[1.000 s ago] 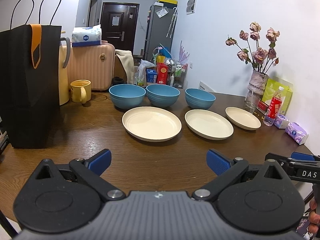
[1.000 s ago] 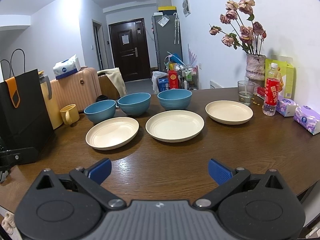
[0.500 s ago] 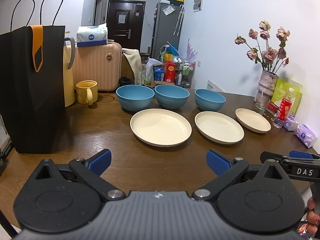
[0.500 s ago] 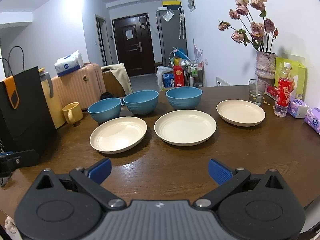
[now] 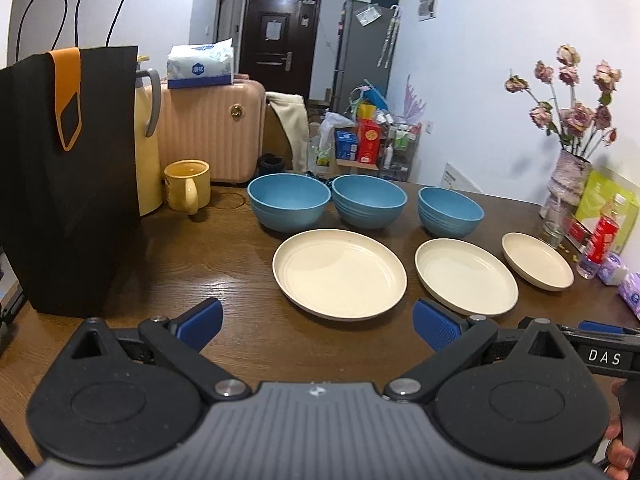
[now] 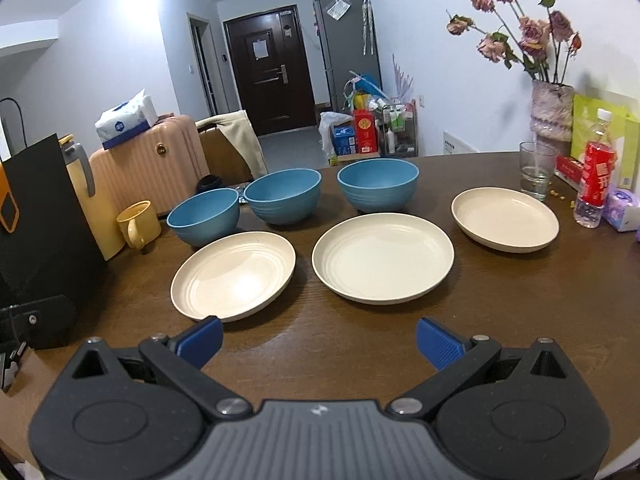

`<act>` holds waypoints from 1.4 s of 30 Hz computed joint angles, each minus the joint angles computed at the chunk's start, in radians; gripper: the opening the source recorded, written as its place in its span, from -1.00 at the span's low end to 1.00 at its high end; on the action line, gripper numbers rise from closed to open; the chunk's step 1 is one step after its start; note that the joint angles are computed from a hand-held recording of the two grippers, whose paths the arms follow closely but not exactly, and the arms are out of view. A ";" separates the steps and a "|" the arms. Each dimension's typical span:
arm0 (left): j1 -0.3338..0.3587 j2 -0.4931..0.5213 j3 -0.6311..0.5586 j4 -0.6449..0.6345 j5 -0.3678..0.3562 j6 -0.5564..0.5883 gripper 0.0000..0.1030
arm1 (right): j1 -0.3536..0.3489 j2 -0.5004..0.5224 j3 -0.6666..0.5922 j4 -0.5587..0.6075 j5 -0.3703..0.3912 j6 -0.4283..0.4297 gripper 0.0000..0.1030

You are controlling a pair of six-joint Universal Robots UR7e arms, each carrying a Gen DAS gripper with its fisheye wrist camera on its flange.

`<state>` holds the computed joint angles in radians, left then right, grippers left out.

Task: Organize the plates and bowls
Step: 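Move both tools forward toward the cream plates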

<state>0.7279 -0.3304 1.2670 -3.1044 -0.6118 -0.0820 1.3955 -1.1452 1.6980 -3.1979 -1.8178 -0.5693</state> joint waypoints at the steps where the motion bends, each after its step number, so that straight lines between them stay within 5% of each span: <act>1: 0.002 0.006 -0.013 0.010 0.005 -0.007 1.00 | -0.003 0.006 -0.017 0.020 0.005 0.004 1.00; 15: 0.033 0.060 -0.163 0.203 0.056 -0.146 1.00 | -0.005 0.102 -0.196 0.184 -0.018 0.013 1.00; 27: 0.107 0.078 -0.316 0.377 -0.030 -0.128 1.00 | 0.034 0.202 -0.329 0.292 -0.106 0.118 1.00; 42: 0.203 0.269 -0.818 0.730 -0.156 -0.053 1.00 | 0.080 0.382 -0.584 0.416 -0.245 0.277 0.92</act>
<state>0.9305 -0.0614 0.4492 -2.3739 -0.7676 -0.1346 1.4759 -0.7631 1.1145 -2.7818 -2.0624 -0.2921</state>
